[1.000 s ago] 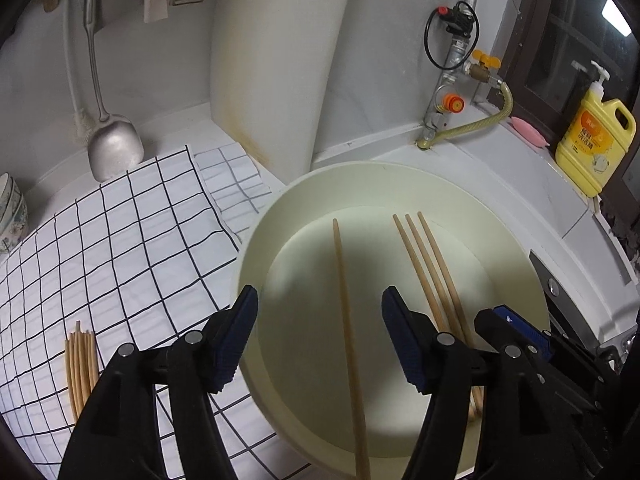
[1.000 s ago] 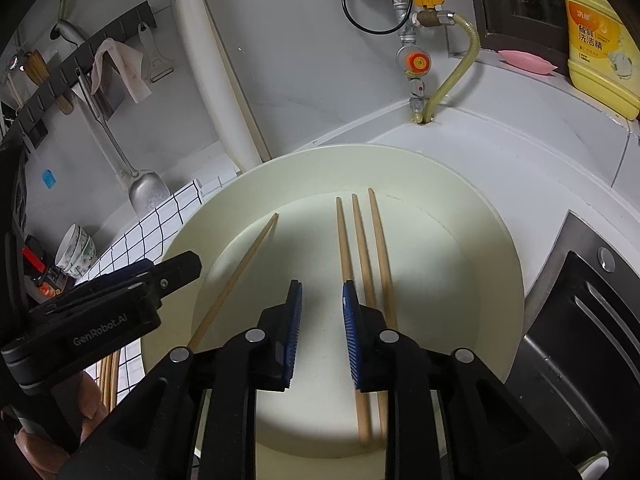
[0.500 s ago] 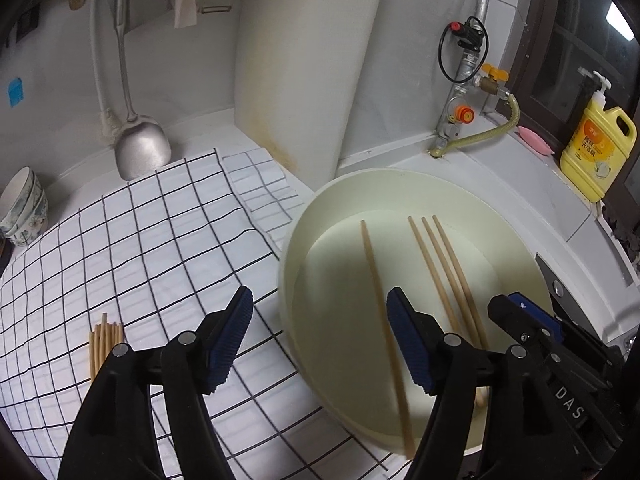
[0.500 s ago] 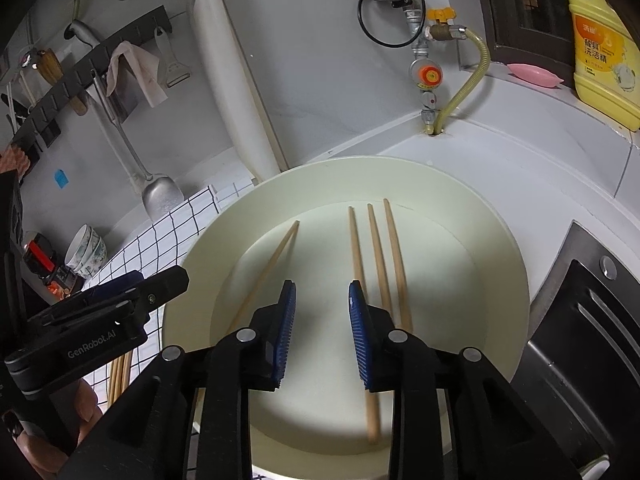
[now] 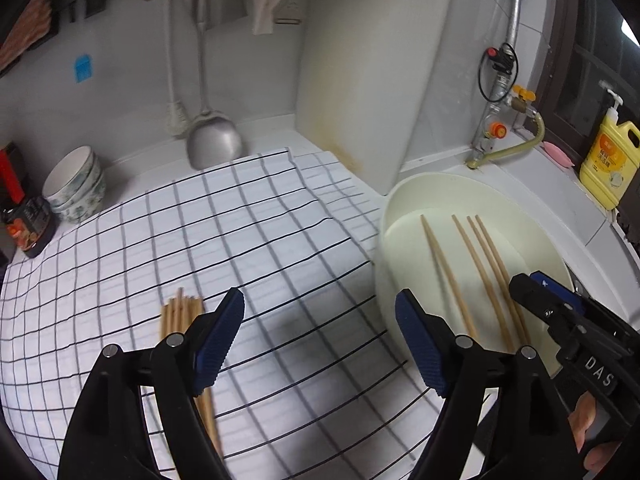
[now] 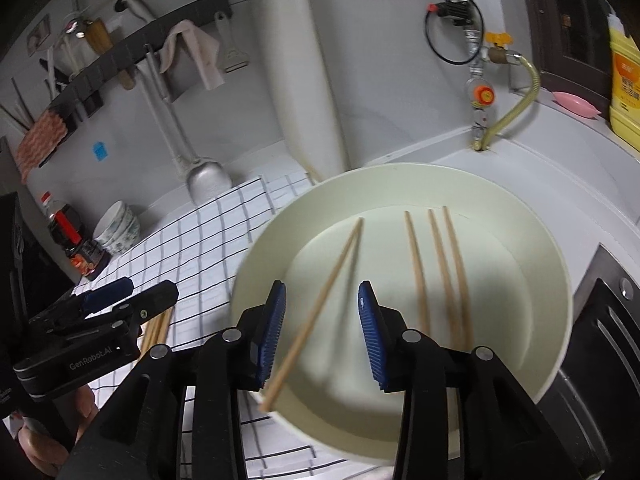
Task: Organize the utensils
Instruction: 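Move both tools back toward the chopstick bundle on the cloth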
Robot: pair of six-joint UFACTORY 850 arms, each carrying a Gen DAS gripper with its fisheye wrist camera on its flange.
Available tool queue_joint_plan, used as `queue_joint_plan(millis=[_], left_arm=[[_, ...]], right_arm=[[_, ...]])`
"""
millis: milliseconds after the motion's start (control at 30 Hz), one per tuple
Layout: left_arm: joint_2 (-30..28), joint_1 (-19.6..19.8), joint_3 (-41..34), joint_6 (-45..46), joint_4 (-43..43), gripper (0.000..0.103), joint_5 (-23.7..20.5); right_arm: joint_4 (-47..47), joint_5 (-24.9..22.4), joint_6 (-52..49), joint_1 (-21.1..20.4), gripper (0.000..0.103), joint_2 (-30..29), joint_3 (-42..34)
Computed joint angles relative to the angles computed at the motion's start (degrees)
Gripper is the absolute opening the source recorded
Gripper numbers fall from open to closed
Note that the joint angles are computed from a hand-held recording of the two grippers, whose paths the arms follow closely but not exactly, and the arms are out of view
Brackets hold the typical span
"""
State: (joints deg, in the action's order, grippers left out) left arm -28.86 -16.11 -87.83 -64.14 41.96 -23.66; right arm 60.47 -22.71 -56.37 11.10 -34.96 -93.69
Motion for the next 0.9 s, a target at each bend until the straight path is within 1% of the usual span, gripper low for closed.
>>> queue_joint_plan(millis=[33, 67, 200, 267, 300, 333, 400, 500, 567, 633, 700, 900], left_arm=[[0.81, 0.24, 1.17, -0.93, 0.52, 0.076, 0.12], [1.74, 0.52, 2.49, -2.15, 1.25, 0.077, 0.22], [5.39, 1.45, 7.45, -7.05, 5.12, 0.079, 0.51], [7.32, 1.76, 10.10, -10.26, 8.30, 0.081, 0.01], [8.30, 2.02, 11.48, -11.48, 9.29, 0.082, 0.03], [9.32, 2.40, 12.93, -12.31, 9.82, 0.083, 0.37], [10.94, 3.07, 15.27, -13.68, 10.76, 0.084, 0.66], [13.14, 4.11, 18.81, -17.53, 13.20, 0.084, 0.19], [14.36, 4.92, 20.88, -19.27, 14.15, 0.084, 0.39], [15.05, 5.49, 22.27, -20.49, 14.95, 0.086, 0.08], [15.70, 6.06, 23.75, -21.12, 15.44, 0.087, 0.30], [16.45, 7.59, 26.78, -20.86, 15.46, 0.087, 1.12]], right_arm=[[0.00, 0.00, 0.00, 0.00, 0.039, 0.00, 0.00], [1.30, -0.56, -2.27, 0.75, 0.040, 0.60, 0.77], [2.69, -2.14, -4.76, 2.15, 0.042, 1.23, 1.69], [5.42, -3.84, -7.75, 2.78, 0.044, 1.54, 2.53], [5.42, -3.84, -7.75, 2.78, 0.044, 1.54, 2.53], [7.07, -5.71, -9.84, 3.42, 0.046, 1.73, 3.20], [6.85, -6.12, -10.13, 3.97, 0.048, 1.78, 3.50], [5.67, -6.11, -10.74, 5.50, 0.048, 2.04, 4.47], [4.33, -7.95, -9.96, 6.65, 0.048, 1.50, 4.55], [2.62, -8.73, -8.90, 7.45, 0.048, 0.92, 4.36], [1.47, -8.61, -8.36, 7.98, 0.048, 0.64, 4.36], [-4.06, -9.03, -3.87, 10.00, 0.049, -1.10, 3.68]])
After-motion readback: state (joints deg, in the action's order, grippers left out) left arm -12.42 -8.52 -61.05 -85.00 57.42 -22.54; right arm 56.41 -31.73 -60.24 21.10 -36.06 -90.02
